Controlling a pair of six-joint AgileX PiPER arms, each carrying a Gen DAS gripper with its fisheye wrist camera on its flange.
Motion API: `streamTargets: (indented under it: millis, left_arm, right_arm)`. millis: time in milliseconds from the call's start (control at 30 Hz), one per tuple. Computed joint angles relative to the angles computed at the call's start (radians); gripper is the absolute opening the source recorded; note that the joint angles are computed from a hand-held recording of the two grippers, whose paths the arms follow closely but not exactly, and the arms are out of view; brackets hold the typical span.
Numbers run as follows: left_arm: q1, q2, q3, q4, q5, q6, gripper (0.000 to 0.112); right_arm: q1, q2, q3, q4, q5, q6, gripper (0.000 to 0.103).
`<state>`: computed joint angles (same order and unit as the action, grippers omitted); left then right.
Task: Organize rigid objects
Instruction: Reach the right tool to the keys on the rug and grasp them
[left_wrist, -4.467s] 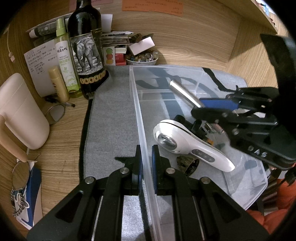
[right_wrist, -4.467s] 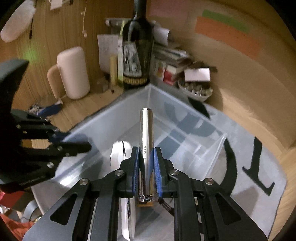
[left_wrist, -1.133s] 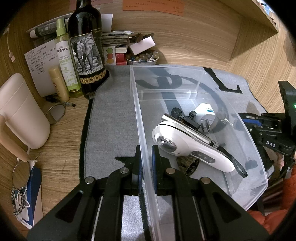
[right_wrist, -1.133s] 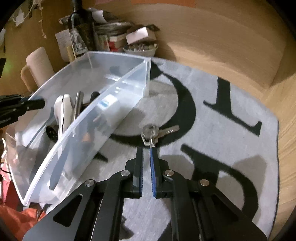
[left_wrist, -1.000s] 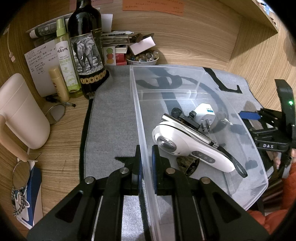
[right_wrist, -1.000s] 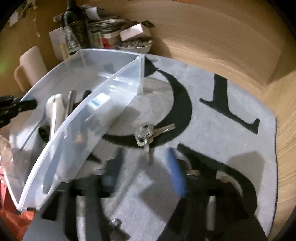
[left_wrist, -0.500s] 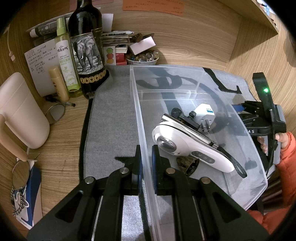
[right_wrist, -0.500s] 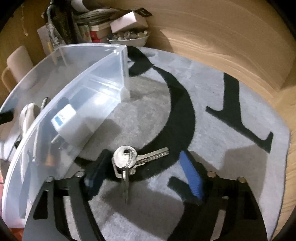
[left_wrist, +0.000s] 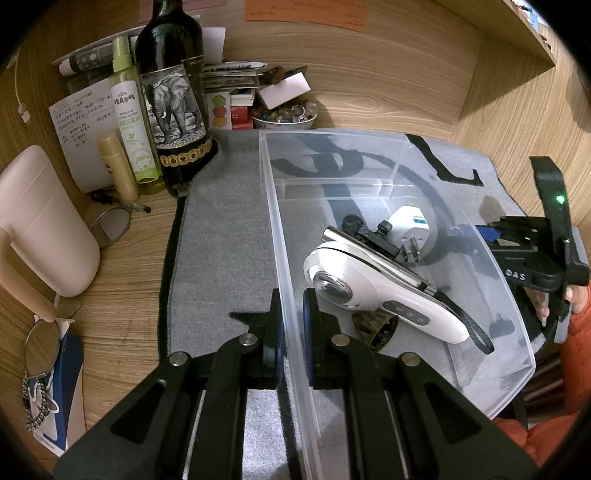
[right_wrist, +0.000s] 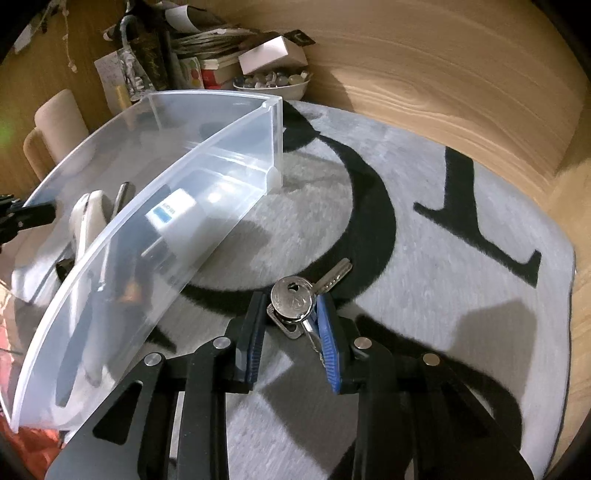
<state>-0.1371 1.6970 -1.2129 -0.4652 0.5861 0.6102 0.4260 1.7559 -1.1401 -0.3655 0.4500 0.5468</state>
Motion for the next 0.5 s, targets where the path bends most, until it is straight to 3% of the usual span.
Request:
streamTargets:
  millis: [500]
  left_arm:
    - [-0.001,-0.001,0.001,0.002,-0.001,-0.001,0.008]
  right_arm:
    - [0.074,-0.172,0.061,-0.272,0.002,0.294,0.025]
